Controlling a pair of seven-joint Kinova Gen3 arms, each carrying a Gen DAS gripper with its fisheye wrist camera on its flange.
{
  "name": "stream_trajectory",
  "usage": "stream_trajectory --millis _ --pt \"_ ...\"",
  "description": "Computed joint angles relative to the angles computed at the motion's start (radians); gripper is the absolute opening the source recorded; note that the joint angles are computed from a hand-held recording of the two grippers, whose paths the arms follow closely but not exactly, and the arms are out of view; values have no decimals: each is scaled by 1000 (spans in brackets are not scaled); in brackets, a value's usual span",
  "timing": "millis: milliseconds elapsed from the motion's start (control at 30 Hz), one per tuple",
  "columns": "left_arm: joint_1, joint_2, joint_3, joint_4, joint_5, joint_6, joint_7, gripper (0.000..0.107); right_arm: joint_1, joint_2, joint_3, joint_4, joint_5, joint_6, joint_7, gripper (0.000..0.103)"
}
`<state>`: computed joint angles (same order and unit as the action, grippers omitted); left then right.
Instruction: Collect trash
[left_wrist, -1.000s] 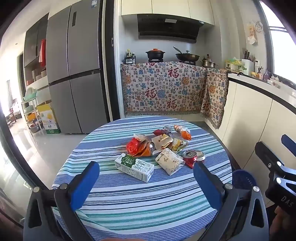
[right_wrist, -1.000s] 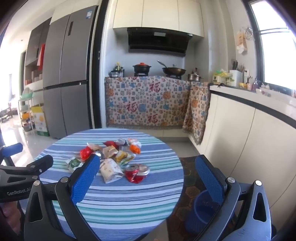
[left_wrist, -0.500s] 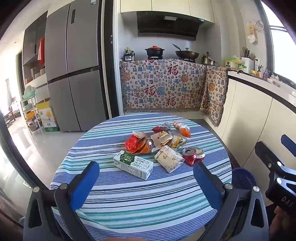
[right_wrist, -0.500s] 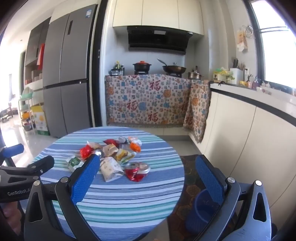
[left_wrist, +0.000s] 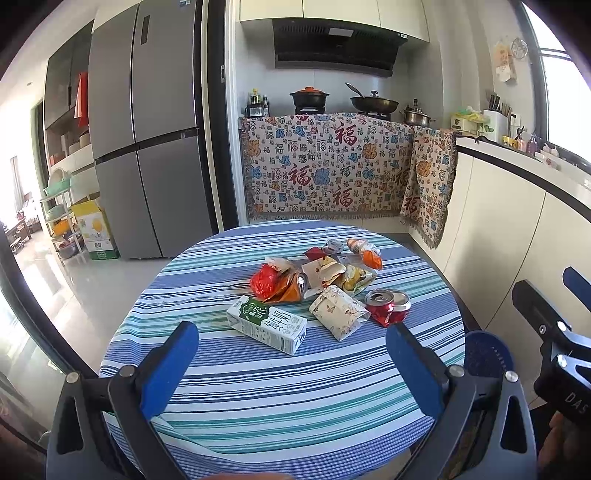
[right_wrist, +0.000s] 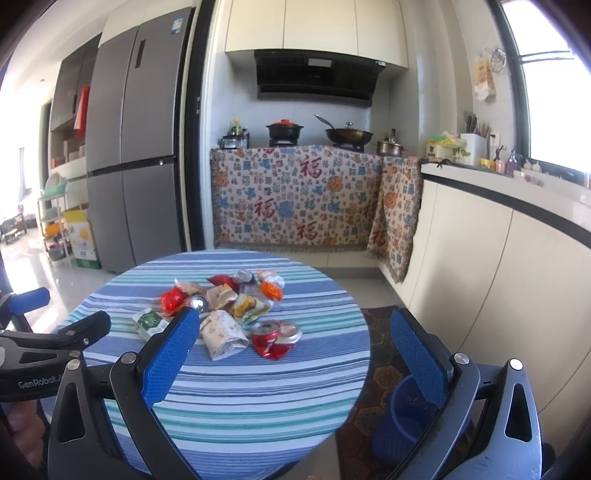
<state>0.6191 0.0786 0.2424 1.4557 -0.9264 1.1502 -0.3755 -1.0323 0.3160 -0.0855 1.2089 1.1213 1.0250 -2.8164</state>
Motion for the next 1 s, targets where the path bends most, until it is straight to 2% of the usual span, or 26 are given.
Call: stream_trajectory --millis 1000 --pt "-4 3 -4 0 6 0 -11 103 3 3 1 13 -3 -9 -9 103"
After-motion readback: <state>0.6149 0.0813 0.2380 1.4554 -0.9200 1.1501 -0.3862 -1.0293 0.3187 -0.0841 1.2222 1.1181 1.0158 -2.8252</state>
